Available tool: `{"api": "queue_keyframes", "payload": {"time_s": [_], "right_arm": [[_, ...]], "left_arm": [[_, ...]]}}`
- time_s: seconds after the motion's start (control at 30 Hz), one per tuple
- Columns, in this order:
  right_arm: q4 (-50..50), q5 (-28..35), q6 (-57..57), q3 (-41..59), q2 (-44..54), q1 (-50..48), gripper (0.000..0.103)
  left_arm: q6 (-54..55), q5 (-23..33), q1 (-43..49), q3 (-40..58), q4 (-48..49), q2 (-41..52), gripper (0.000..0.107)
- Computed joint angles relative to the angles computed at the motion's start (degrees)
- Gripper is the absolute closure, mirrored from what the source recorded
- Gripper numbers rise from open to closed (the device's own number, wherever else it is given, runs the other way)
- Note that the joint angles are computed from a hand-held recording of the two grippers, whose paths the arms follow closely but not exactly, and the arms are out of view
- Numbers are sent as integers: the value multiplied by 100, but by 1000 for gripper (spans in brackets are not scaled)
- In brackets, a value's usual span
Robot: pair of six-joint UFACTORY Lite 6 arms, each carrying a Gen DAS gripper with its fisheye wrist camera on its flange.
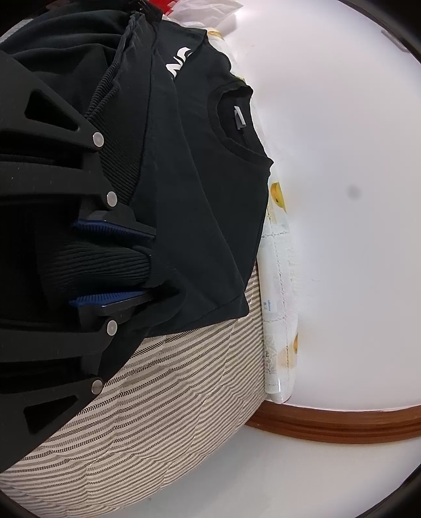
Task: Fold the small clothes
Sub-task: 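Lay the held hem down near the collar with both grippers, then open both grippers and withdraw from the folded sweatshirt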
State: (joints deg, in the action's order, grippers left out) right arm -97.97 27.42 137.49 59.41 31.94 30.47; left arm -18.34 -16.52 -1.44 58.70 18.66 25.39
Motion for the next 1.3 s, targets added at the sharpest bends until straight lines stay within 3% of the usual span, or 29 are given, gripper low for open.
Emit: {"api": "queue_keyframes", "payload": {"time_s": [0.17,0.27,0.5,0.97,1.2,1.3], "right_arm": [[-285,116,394,-225,-170,83,70],[-604,188,831,-471,-366,165,65],[-491,755,1230,-1204,-943,859,53],[292,1415,1850,-2606,-2153,2162,47],[687,1293,2246,-3520,-2995,2555,47],[1251,1332,1736,-3752,-3314,2809,47]], "left_arm": [[406,-177,-52,-327,-341,-277,31],[512,-325,-24,-531,-497,-453,29],[-274,-666,335,-1400,304,-1111,29],[-1026,-1187,1459,-3735,1960,-3394,28],[-3209,-1575,2988,-3919,5041,-3606,28],[-3720,-1635,3339,-3802,5985,-3415,28]]}}
